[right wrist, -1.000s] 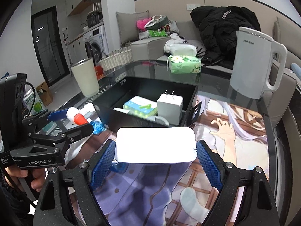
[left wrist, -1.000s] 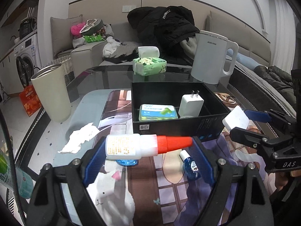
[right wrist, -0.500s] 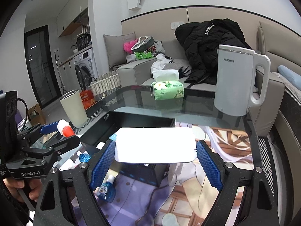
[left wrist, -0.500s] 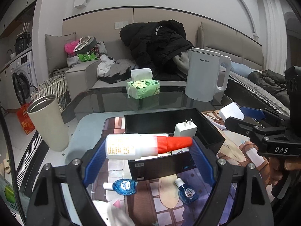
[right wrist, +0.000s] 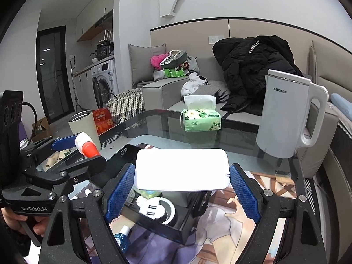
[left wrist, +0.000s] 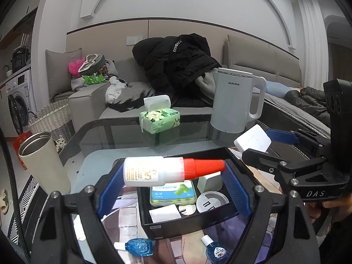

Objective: Organize rigid objects
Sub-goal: 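Drop the glue bottle into the box with the left tool while the right tool releases the power bank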

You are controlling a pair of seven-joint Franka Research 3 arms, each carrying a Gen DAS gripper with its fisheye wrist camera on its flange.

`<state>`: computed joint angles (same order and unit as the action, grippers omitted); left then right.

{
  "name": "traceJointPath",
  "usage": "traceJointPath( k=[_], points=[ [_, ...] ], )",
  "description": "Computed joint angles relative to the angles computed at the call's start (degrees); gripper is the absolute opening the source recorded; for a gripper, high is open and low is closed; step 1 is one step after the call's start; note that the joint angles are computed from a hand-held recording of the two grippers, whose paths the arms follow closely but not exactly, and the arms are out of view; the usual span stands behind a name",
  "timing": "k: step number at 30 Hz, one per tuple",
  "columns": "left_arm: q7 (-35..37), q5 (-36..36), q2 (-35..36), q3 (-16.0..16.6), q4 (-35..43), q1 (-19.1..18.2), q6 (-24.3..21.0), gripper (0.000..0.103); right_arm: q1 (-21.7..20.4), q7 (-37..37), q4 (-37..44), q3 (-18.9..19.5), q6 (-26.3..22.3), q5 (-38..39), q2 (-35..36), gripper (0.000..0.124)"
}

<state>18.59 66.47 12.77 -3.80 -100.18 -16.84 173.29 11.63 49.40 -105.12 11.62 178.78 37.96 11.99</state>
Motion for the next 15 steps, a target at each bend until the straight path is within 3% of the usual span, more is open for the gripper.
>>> traceJointPath(
  k=[5,12,15],
  points=[
    [-4.3,3.9,1.8,1.5,2.3,-0.5,1.0,0.086,2.0,3.8,2.4,-2.9,-0.3,-4.5,2.4,0.087],
    [-6.1,6.5,4.7,2.5,5.7,-1.2,0.4,0.086,-0.4,4.5,6.1,-0.5,-0.4,-6.0,6.0,0.087],
    [-8.5,9.5,5.8,3.5,7.1,-1.8,0.6,0.086,0.1,6.3,8.3,-1.3,-1.8,-7.3,7.7,0.087]
  ],
)
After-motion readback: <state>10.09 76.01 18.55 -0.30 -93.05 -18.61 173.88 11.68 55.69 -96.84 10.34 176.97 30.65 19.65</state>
